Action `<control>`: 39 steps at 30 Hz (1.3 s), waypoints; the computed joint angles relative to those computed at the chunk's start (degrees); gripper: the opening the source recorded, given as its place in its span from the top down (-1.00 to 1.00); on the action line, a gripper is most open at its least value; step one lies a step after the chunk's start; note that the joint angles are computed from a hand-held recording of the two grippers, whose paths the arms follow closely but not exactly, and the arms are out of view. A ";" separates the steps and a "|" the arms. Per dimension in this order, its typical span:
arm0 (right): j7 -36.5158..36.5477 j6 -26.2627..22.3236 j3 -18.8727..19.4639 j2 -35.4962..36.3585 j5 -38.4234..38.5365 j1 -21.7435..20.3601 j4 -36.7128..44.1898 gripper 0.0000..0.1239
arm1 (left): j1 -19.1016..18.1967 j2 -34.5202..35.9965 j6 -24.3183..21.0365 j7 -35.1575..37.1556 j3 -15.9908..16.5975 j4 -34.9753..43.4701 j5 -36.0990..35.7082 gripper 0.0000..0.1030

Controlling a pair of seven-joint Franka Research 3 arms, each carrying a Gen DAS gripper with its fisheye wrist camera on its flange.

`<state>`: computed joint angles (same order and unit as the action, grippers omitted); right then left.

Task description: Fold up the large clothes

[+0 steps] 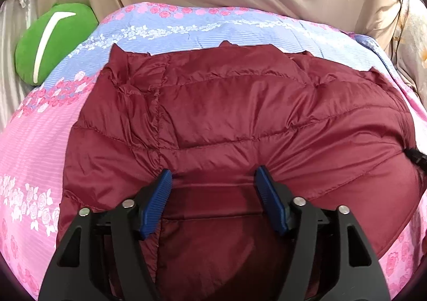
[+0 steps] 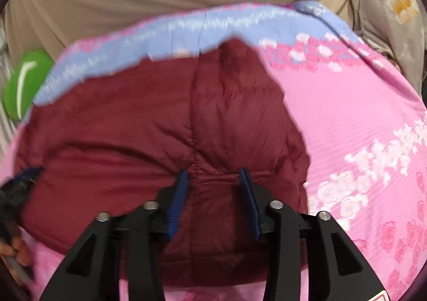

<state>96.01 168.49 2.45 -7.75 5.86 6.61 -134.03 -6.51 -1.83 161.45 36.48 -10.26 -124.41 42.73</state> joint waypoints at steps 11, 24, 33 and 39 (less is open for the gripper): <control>-17.50 -3.09 -0.33 1.78 18.43 9.42 10.86 0.31 | -0.09 0.04 -0.40 -1.94 -0.04 0.10 2.61 -0.31; -3.56 -13.00 0.53 22.85 -0.13 13.09 35.48 0.31 | -0.04 0.40 0.26 -4.47 0.14 0.22 4.55 -0.44; -8.86 -13.35 1.58 21.64 7.76 10.24 35.02 0.32 | -0.83 -2.81 8.92 18.50 3.02 -1.83 -21.83 -0.56; 4.68 -11.84 -5.73 22.28 -2.66 9.38 37.51 0.32 | 3.81 6.75 1.64 11.54 3.08 14.45 -12.89 -0.77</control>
<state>100.69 156.65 -3.28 14.54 3.19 15.99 -96.53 -2.70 4.92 163.09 48.02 -7.19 -109.97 29.84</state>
